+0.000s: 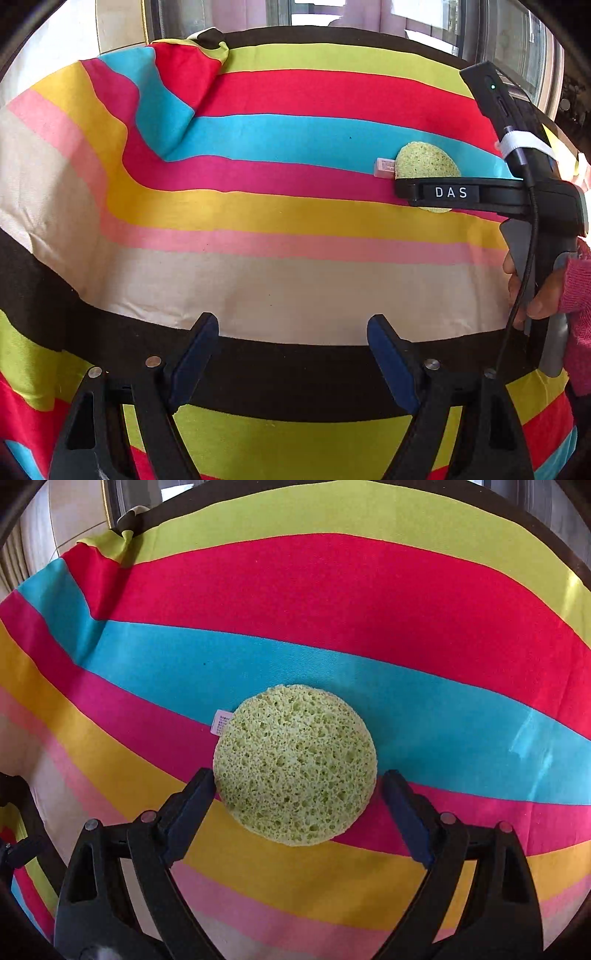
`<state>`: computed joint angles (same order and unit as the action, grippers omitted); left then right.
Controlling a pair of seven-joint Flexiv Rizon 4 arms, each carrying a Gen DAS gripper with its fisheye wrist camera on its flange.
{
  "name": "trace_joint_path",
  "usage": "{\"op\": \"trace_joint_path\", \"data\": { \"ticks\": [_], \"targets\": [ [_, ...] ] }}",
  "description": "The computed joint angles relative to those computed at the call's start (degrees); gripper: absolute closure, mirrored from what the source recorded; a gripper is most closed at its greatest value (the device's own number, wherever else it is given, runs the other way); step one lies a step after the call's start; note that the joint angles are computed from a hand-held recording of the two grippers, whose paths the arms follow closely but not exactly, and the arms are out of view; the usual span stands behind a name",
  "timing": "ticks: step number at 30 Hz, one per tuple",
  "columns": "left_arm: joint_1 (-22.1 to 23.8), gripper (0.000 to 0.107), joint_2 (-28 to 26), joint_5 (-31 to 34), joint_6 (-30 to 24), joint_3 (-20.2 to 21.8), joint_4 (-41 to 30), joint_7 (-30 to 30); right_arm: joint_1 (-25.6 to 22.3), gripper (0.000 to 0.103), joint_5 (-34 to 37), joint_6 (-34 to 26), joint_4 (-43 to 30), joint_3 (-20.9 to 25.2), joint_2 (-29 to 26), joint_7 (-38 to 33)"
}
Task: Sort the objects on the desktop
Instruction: 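Grasp the green round sponge with the right tool while the left tool grasps the slim white-pink box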
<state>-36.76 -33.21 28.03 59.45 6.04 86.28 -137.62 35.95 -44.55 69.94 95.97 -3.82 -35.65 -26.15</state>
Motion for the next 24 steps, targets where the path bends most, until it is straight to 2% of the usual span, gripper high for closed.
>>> {"op": "trace_joint_path", "data": {
  "ticks": [2, 6, 12, 16, 17, 19, 22, 24],
  "targets": [
    [0.84, 0.023, -1.54, -0.47, -0.27, -0.51, -2.23, 1.82, 0.84, 0.021, -2.23, 1.12, 2.04, -2.00, 1.23, 2.15],
    [2.71, 0.023, -5.86, -2.69, 1.24, -2.26, -7.73, 9.18, 2.16, 0.021, -15.47, 7.05, 11.28, -7.93, 7.35, 11.64],
    [3.42, 0.023, -15.58, -9.10, -1.94, -3.96, -22.70, 22.11, -3.29, 0.021, -26.50, 9.25, 24.01, -7.43, 16.80, 19.74],
    [2.24, 0.023, -20.70, -12.09, -4.71, -3.42, -31.95, 28.83, -8.29, 0.021, -28.42, 13.35, 28.07, -5.22, 19.40, 21.83],
    [1.94, 0.023, -21.80, -13.00, -5.57, -3.13, -34.09, 29.11, -9.16, 0.021, -28.58, 13.67, 28.31, -4.52, 19.57, 21.93],
    [2.04, 0.023, -23.76, -16.36, -7.75, -3.05, -37.71, 26.44, -10.59, 0.020, -25.23, 12.25, 28.48, -1.62, 19.62, 17.84],
    [1.70, 0.023, -25.04, -19.21, -6.32, -0.95, -39.62, 15.38, -12.68, 0.020, -27.39, 12.41, 29.06, 0.42, 20.41, 17.62],
    [1.37, 0.023, -26.41, -19.93, -7.56, 0.20, -42.28, 9.95, -14.55, 0.020, -28.87, 13.55, 29.80, 1.42, 21.04, 18.84]
  ]
}}
